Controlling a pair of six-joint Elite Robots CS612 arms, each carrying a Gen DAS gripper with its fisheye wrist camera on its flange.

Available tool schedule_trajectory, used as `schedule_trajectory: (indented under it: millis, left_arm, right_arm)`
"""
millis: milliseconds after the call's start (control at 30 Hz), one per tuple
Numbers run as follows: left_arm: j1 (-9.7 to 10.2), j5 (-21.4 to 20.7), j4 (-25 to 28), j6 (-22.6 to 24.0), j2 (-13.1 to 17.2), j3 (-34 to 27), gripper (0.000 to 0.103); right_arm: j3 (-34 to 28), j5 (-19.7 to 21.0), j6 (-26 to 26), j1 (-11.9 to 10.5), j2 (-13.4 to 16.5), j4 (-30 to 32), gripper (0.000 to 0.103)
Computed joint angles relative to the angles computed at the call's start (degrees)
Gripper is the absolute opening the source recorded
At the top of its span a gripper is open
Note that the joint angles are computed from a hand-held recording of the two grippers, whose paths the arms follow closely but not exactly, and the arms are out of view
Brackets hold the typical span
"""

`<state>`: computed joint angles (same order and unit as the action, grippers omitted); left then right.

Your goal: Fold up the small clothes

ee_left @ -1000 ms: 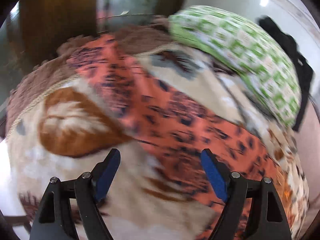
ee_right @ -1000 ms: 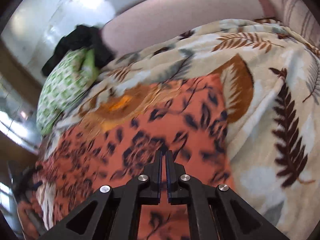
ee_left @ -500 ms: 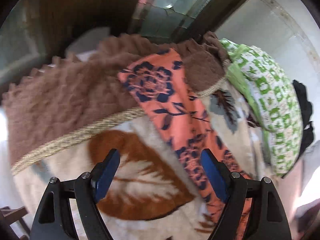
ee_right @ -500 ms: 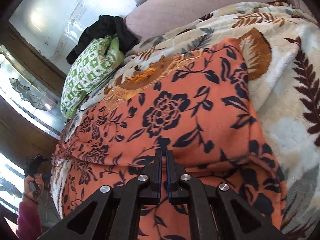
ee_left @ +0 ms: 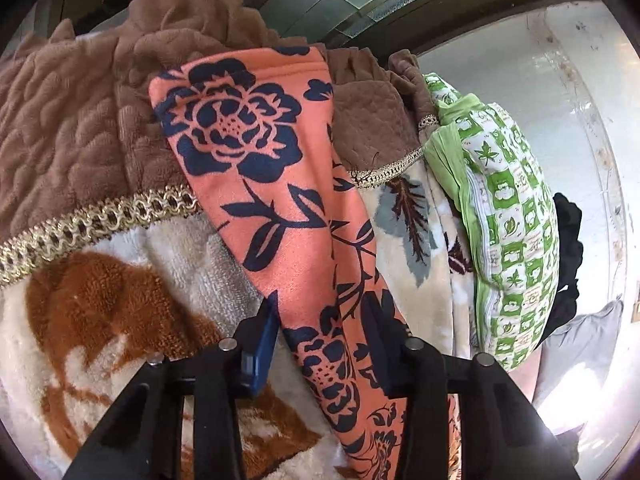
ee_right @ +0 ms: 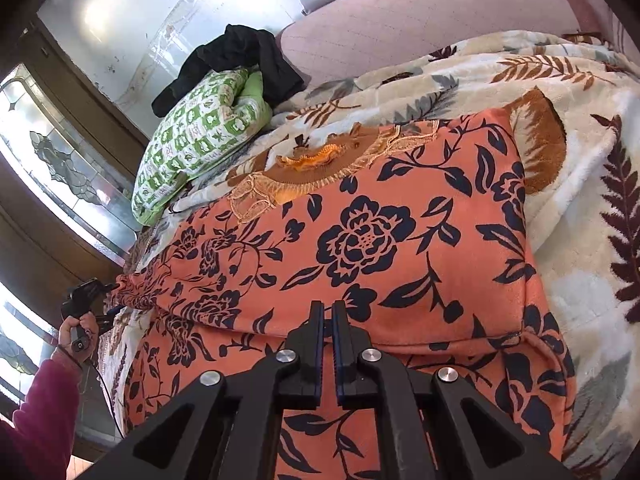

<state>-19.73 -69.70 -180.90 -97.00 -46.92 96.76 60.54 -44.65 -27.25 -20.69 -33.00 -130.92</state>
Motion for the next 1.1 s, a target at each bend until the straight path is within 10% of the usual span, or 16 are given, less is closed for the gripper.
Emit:
schedule_trajectory:
  millis: [233,300,600,833,1000,1100]
  left_arm:
    - [-0.86,6.6,0.9,-1.9,0.3,-0.5,0.036]
    - [-0.71,7.9,3.7,2.3,0.1,-2.3,0.01]
    - [-4.17,12.8,19.9,29.2,-1.5,-14.5,0.007]
    - [-10.24,8.5,27.2,51.9,4.5,-30.9,0.007]
    - [-14.16,-2.3,35.7,62.2,13.6,-47.3,0.007]
    - [-15.33,-13.0,46.7,66.1,19.8,-59.5,0.036]
  right_arm:
    - [0.4,-1.5,1.4,0.2,0.2,-4.0,0.004]
    - [0.3,-1.6,2.5,0.1,0.3,-5.2,0.004]
    - [-0.8,0.4,11.3,-1.2,0.7,-9.9,0.004]
    - [-3.7,0.8,22.3,-3.0,1.9,-14.1,0.005]
    - [-6.4,2.1,29.1,-4.8,3.2,-15.0,0.005]
    - [-7.8,1.7,31.5,-5.5,4.0,-15.4,0.005]
